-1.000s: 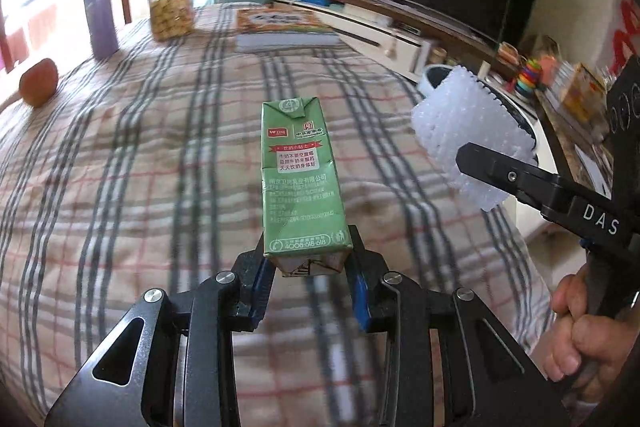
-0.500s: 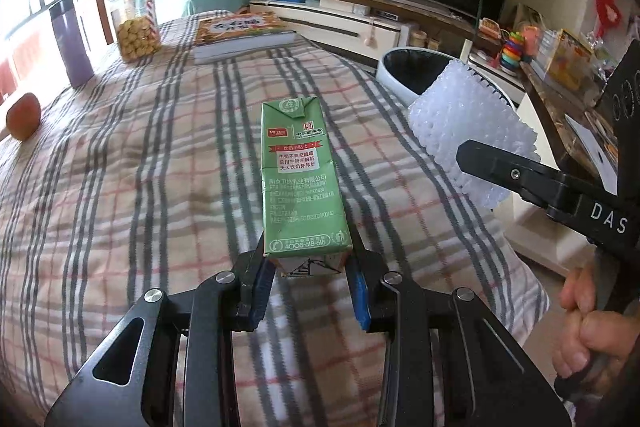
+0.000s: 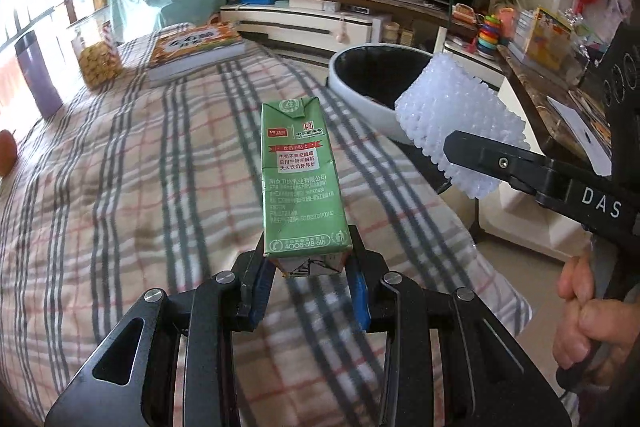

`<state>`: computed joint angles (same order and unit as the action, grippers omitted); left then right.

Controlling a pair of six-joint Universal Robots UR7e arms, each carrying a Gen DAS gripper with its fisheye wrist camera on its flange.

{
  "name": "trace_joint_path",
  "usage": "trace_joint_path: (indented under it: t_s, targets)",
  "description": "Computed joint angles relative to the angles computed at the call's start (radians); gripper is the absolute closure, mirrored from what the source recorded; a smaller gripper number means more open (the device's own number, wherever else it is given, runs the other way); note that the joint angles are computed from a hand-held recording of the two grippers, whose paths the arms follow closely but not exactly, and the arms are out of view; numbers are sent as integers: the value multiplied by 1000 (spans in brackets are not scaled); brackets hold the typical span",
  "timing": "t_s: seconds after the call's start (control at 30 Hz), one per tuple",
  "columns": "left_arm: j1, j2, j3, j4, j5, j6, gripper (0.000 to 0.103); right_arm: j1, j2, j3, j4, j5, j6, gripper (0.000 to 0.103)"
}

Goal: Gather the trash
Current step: 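Carry the green carton and white brush toward the trash bin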

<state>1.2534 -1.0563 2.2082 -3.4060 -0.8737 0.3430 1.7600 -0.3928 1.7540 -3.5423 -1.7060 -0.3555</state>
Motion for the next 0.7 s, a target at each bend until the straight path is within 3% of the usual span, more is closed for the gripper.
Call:
trace_joint_path:
  t_s: [0.7]
  targets:
    - [-19, 57, -98, 71, -53, 32, 72, -19, -40, -15, -10, -39, 3, 70]
